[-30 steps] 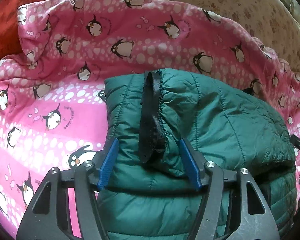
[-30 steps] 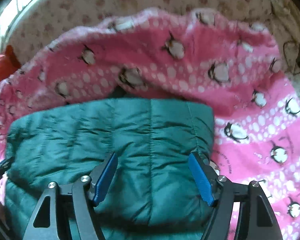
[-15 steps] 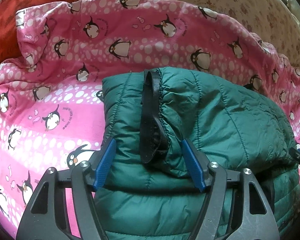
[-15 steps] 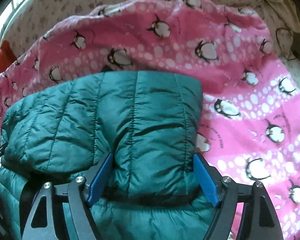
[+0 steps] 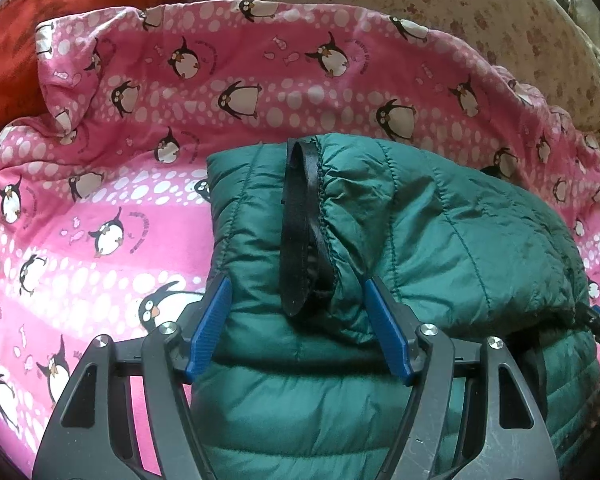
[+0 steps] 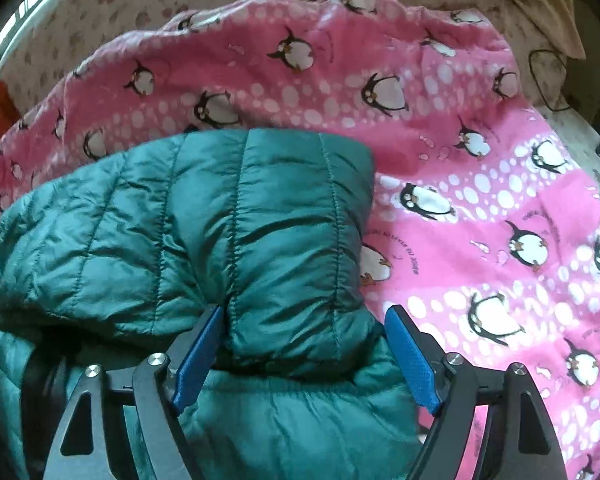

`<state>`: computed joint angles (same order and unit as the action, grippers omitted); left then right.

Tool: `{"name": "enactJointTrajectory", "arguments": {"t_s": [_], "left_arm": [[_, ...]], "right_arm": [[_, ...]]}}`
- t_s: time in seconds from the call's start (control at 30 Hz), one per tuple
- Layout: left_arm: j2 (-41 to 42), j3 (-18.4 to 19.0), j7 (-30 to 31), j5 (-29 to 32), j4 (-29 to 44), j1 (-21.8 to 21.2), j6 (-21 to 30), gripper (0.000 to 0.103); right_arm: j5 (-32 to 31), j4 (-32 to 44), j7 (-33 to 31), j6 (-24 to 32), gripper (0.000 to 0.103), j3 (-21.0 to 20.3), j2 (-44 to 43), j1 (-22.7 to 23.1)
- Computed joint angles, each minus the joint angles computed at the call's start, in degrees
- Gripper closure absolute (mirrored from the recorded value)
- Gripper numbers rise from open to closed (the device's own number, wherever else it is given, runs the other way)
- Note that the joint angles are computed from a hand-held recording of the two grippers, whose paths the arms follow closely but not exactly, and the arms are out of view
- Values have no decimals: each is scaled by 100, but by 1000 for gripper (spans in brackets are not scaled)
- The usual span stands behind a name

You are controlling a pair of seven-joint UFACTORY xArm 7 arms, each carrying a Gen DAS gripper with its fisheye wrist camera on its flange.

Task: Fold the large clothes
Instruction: 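Open the left gripper and smooth the folded jacket side with both tools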

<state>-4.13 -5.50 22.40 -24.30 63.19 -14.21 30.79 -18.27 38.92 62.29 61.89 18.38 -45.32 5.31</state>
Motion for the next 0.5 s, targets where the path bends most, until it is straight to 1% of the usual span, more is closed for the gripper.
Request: {"name": "enactJointTrajectory", "arguments": {"t_s": [0.13, 0.2, 0.37, 0.5], "left_arm": [[-259, 74, 149, -137, -164, 22, 146, 34], [-448, 110, 251, -159, -333, 12, 138, 34], [-979, 207, 345, 122, -872, 10, 65, 34], [-1452, 373, 582, 222, -1331, -31, 173, 34]], "right_arm": [[115, 23, 40, 252, 24, 119, -395, 165], [288, -27, 81, 311, 24, 143, -661, 302], [683, -66, 125, 583, 24, 295, -1012, 542], [929, -59, 151, 914, 24, 471, -1205, 752]]}}
